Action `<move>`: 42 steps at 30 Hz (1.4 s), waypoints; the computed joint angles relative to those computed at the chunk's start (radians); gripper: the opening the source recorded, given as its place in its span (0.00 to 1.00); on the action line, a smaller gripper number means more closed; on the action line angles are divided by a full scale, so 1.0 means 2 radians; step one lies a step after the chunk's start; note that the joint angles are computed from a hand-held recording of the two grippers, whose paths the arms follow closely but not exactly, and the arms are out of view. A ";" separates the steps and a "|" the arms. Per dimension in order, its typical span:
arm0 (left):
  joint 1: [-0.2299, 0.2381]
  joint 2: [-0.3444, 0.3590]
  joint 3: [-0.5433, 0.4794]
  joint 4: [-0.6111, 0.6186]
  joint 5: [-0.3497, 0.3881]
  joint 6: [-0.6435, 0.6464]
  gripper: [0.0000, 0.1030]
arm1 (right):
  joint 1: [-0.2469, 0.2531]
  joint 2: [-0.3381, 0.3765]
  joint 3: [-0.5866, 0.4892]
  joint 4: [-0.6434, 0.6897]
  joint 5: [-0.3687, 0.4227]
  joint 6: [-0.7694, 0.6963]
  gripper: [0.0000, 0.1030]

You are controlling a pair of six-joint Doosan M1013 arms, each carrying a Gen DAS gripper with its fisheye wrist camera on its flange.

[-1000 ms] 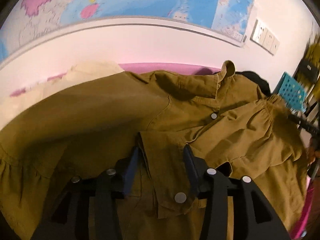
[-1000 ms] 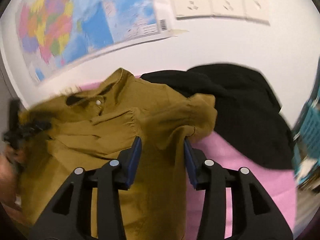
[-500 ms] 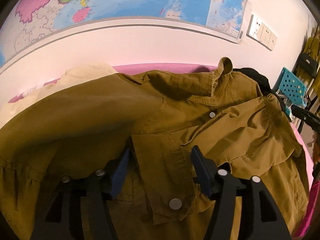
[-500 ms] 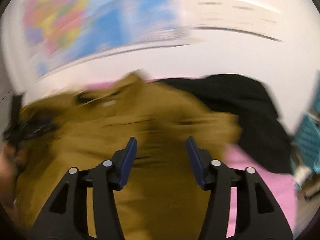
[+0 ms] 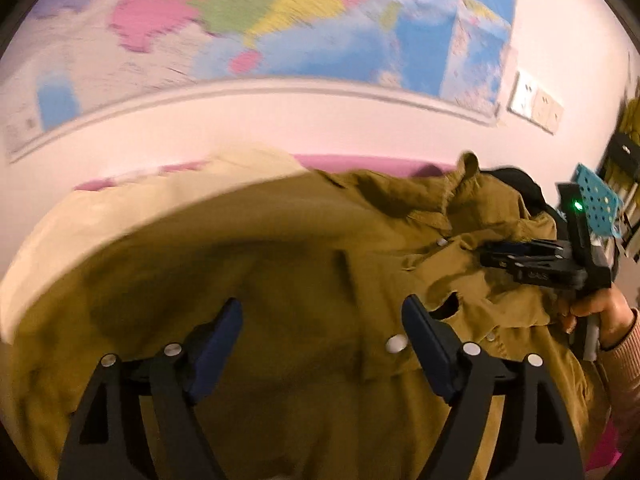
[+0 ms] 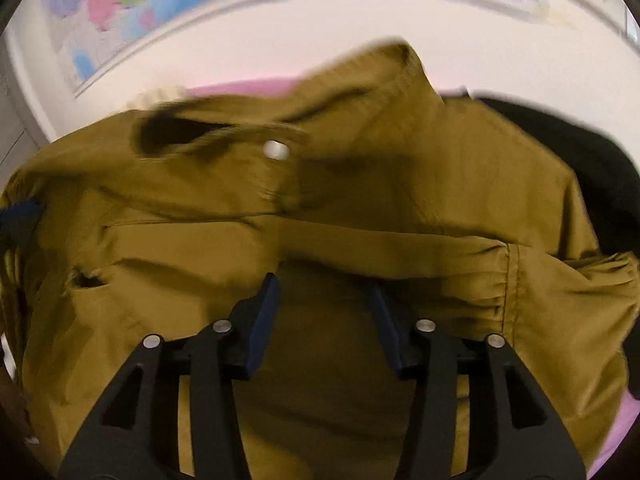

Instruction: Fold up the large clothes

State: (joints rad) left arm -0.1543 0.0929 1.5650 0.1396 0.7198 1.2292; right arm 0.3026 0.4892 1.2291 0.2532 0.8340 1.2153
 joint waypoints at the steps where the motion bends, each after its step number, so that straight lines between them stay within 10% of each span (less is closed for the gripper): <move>1: 0.003 -0.010 0.008 0.005 -0.005 -0.002 0.77 | 0.001 -0.011 0.012 0.024 -0.011 -0.031 0.46; 8: -0.004 -0.068 0.055 0.180 0.002 -0.156 0.79 | 0.017 -0.034 0.041 0.156 0.011 -0.182 0.47; 13: 0.000 -0.084 0.070 0.217 0.034 -0.197 0.80 | 0.046 -0.003 0.016 0.101 0.034 -0.148 0.48; 22: 0.036 -0.083 0.080 0.133 0.061 -0.129 0.56 | 0.064 -0.040 0.059 0.132 -0.015 -0.196 0.57; 29: 0.051 -0.085 0.077 0.064 0.051 -0.066 0.15 | 0.090 -0.021 0.051 0.303 0.157 -0.314 0.66; 36: 0.069 -0.086 0.070 -0.017 0.056 -0.011 0.09 | 0.136 0.018 0.027 0.310 0.166 -0.241 0.76; 37: 0.070 -0.085 0.069 -0.023 0.058 -0.007 0.09 | 0.135 0.022 0.023 0.314 0.176 -0.232 0.69; 40: 0.070 -0.083 0.064 -0.029 0.065 -0.003 0.17 | 0.134 0.028 0.011 0.332 0.204 -0.245 0.05; 42: 0.073 -0.087 0.061 -0.051 0.059 0.011 0.31 | 0.126 0.015 0.013 0.343 0.216 -0.282 0.05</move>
